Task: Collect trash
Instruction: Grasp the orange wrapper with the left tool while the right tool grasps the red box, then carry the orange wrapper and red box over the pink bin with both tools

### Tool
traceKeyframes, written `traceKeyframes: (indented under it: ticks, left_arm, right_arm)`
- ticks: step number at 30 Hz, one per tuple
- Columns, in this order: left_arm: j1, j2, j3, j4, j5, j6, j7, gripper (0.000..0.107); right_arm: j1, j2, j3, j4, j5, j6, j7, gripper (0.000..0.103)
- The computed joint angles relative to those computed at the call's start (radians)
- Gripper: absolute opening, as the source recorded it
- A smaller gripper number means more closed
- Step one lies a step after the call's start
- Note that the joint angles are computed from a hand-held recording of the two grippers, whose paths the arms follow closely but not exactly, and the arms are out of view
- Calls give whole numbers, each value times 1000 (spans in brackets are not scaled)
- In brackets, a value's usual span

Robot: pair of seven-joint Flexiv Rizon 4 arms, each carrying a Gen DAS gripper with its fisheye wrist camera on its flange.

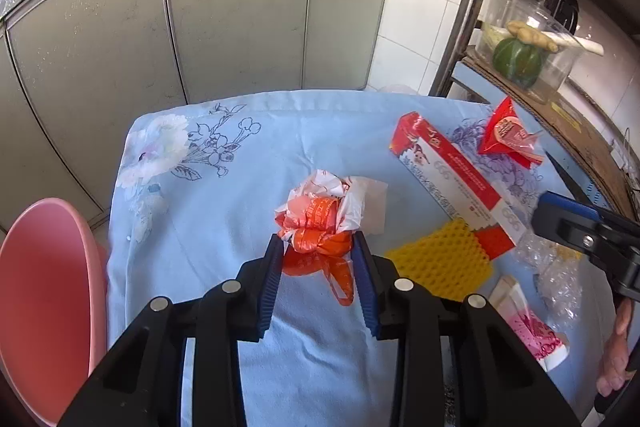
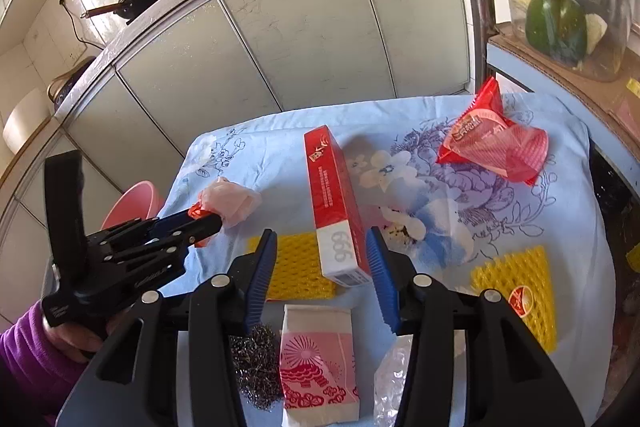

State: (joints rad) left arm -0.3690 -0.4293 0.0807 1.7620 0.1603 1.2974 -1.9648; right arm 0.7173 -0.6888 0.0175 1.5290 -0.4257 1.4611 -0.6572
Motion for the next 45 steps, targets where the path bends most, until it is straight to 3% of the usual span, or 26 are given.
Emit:
traceKeyframes:
  ticks: [13,18,21,24,35,45]
  left_arm:
    - [13,92,-7,107,-15,49,-35,34]
    - [16,123,-5,136,3,62,-59,34]
    - [19,139,-5,150,15,67,-74,34]
    - [26,151,-9,164,22,74,-82,34]
    - [29,200,-2,206,57,123,-117,34]
    - [34,273,25,240,198,144,-253,34]
  right_arm:
    - [-15,-121,67,-245,11,-269,-101,47]
    - [-11,-158,69,-304,42,-324,-99,47]
    - [-17,-160,74,-297,68,-316,-89,30]
    - [-13,-144,61,-265,71,-283,-72,28]
    - [35,-59,-21,-144,-17,-143,35,27]
    - [80,-45,-37,-172,-107,-130,50,27]
